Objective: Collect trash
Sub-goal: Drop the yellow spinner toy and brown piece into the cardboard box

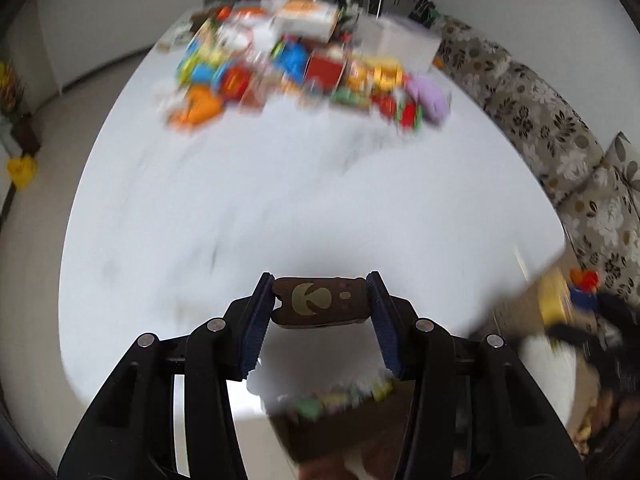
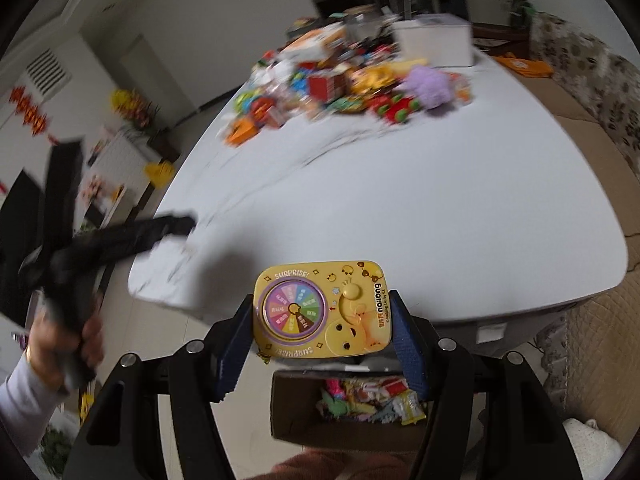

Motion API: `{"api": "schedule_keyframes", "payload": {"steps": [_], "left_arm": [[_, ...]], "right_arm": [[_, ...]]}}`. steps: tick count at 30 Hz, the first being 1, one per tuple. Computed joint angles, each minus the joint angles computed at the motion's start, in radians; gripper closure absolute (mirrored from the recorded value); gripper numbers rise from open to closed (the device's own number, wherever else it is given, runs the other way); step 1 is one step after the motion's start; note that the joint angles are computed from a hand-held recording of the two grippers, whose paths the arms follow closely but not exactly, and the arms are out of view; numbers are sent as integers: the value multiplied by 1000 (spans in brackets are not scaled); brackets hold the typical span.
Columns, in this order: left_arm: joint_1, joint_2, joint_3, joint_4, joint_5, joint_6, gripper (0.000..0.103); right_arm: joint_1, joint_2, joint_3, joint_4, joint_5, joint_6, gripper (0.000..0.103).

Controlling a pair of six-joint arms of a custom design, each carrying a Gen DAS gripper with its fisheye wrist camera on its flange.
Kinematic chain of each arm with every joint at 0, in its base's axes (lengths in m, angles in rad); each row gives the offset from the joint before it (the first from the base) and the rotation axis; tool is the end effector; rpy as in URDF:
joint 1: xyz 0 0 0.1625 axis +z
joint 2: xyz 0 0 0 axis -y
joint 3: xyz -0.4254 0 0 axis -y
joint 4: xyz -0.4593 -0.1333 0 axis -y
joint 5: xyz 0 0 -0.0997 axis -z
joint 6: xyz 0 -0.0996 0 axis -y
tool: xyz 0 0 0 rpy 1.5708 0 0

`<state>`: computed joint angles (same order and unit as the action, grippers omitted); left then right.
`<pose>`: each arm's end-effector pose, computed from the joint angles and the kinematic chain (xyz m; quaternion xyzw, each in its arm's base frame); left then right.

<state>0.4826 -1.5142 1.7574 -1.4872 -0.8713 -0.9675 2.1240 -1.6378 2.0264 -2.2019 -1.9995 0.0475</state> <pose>-0.3865 -0.4254 0.3724 0.1115 0.9219 -0.2105 0.3055 0.3488 -0.3900 0.3489 0.2177 -0.9455 0.1754 0.1667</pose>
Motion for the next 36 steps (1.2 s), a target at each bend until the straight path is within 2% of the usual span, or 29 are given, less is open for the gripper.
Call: {"api": "schedule_keyframes", "payload": {"steps": [2,5,7,9,12,15,18,20,21,22,23,24,25,27,30,36], "left_arm": [[-48,-53,40,107,-42,-106,56],[-93,-128,120,170,-136,-238,56],[-106,-177,189,168,-212,-308,57],[-112,-213,256,158,-255,-353,56],[-84,-247,366,82,-308,-360,56],[-23,-254,476,-25,-338,-347,56],[53,-218,562,-118,-357,-334,56],[108,-179,613,-185,-362,-329,56],[135,-156,635,-213,-369,-327,42],[182,-104,648,-243,-386,-309,31],[208,-69,657,-252,-396,-301,21],[239,-26,658,-262,-404,-284,21],[282,30,654,-269,-425,-259,21],[325,73,658,-280,-449,-250,21],[326,67,671,-302,-450,-264,18],[275,16,650,-263,-468,-286,17]], "right_arm": [[25,8,7,35,-2,7,40],[39,10,28,93,11,34,40],[37,12,50,119,12,51,40],[28,14,86,138,7,59,40],[-6,21,159,140,-21,49,40],[-72,38,248,88,-62,12,40],[-160,79,321,20,-105,-22,40],[-226,141,361,-61,-165,-66,40],[-253,178,366,-79,-196,-67,33],[-282,212,365,-77,-220,-56,14],[-312,247,363,-79,-238,-45,13],[-342,280,365,-90,-264,-43,17],[-364,307,359,-88,-281,-40,18],[-392,337,359,-103,-307,-44,18],[-391,333,369,-126,-312,-67,18],[-350,264,356,-45,-291,-54,17]]}}
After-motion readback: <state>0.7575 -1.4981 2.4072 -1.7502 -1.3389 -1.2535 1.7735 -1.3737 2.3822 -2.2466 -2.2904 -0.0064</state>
